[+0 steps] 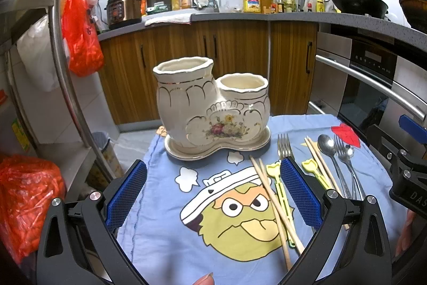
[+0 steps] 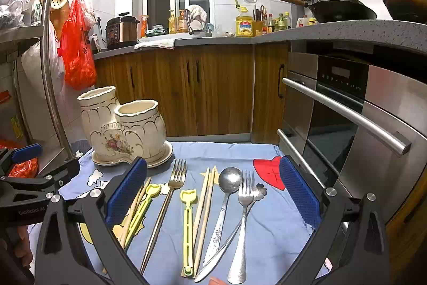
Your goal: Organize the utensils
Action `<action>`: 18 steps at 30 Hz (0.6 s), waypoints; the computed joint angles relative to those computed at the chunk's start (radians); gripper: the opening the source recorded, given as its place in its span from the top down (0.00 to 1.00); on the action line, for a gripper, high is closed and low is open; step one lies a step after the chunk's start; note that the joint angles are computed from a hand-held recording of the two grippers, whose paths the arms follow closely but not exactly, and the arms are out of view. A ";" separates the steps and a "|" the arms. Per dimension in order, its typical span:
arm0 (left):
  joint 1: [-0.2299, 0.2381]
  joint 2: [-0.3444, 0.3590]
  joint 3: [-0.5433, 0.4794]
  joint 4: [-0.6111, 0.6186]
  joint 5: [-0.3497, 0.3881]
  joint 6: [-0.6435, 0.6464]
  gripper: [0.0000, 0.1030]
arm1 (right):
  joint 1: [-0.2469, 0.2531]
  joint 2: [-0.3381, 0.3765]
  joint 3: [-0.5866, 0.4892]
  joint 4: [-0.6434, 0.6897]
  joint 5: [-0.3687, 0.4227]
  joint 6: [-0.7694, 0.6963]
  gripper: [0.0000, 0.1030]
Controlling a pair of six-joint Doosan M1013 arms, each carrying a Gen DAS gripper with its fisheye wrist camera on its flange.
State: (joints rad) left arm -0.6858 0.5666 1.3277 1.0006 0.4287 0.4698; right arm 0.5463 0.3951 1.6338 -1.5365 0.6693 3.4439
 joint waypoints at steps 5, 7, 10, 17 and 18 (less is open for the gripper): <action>0.003 0.002 -0.006 -0.048 0.000 0.047 0.03 | -0.002 -0.001 0.001 0.007 -0.004 -0.004 0.05; 0.006 0.006 -0.013 -0.100 0.000 0.095 0.03 | -0.007 0.000 -0.002 0.034 -0.011 -0.024 0.05; 0.007 0.010 -0.015 -0.139 -0.011 0.148 0.03 | -0.024 0.000 -0.012 0.109 -0.025 -0.093 0.05; 0.020 0.040 -0.057 -0.441 -0.015 0.475 0.03 | -0.088 -0.025 0.007 0.175 -0.103 -0.099 0.05; 0.023 0.048 -0.069 -0.488 -0.005 0.526 0.03 | -0.092 -0.025 0.004 0.183 -0.091 -0.119 0.05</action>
